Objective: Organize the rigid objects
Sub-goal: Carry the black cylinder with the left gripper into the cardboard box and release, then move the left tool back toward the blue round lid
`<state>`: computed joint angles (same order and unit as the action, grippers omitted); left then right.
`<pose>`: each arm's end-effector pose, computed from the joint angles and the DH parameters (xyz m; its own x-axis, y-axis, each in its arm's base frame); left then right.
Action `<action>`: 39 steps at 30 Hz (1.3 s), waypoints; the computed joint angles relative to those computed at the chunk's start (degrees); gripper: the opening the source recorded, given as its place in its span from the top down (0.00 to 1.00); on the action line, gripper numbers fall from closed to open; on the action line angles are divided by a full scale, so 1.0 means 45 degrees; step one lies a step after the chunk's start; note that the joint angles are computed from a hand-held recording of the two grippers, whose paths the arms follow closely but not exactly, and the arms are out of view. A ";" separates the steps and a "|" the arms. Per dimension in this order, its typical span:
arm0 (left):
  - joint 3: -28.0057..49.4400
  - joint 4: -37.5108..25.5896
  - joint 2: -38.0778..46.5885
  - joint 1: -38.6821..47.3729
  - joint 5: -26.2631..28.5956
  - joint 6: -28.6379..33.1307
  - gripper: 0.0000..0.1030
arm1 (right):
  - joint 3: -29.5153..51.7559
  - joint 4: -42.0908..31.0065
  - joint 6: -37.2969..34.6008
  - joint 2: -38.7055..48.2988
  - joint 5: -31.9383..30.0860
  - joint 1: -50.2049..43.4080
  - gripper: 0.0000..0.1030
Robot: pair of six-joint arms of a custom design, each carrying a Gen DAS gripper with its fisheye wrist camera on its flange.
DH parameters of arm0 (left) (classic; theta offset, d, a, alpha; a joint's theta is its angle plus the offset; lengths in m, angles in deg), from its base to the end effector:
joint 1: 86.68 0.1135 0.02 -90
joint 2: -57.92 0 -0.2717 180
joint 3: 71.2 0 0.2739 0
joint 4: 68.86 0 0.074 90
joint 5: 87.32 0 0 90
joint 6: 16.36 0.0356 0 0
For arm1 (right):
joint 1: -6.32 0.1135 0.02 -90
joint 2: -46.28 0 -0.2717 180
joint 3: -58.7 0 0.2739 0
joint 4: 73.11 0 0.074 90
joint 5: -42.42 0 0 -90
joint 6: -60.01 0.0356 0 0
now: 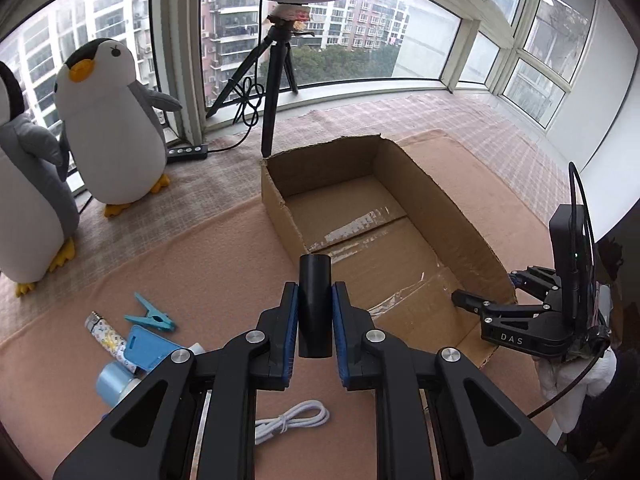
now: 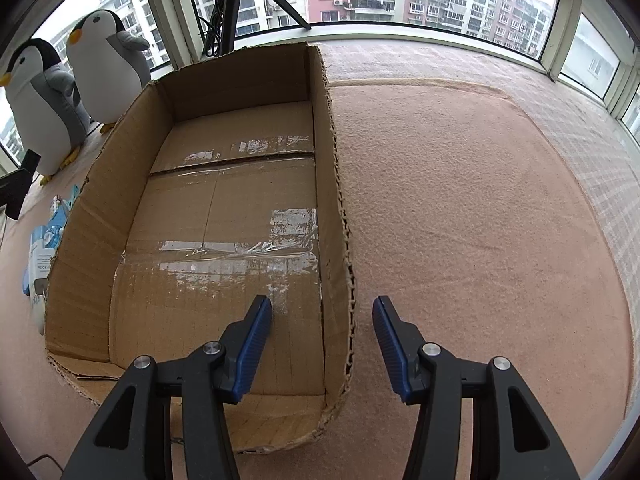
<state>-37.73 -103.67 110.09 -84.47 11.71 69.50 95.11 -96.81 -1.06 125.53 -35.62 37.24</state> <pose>0.1778 0.0013 0.1525 -0.8053 -0.1024 -0.5840 -0.0030 0.9856 -0.1688 0.1869 0.1034 0.0944 -0.8977 0.0139 -0.4404 0.0027 0.9997 0.0262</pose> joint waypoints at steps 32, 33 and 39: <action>-0.0339 -0.0437 -0.0842 -0.3590 -0.2773 -0.2865 0.44 | -0.0286 0.0547 -0.0277 0.0099 0.0189 0.0056 0.48; -0.0482 -0.0783 -0.1371 -0.3356 -0.2762 -0.2760 0.44 | -0.0290 0.0546 -0.0295 0.0093 0.0180 0.0050 0.48; -0.1461 -0.4136 -0.6059 0.0054 -0.1683 -0.0564 0.44 | -0.0306 0.0591 -0.0398 0.0100 0.0121 -0.0025 0.46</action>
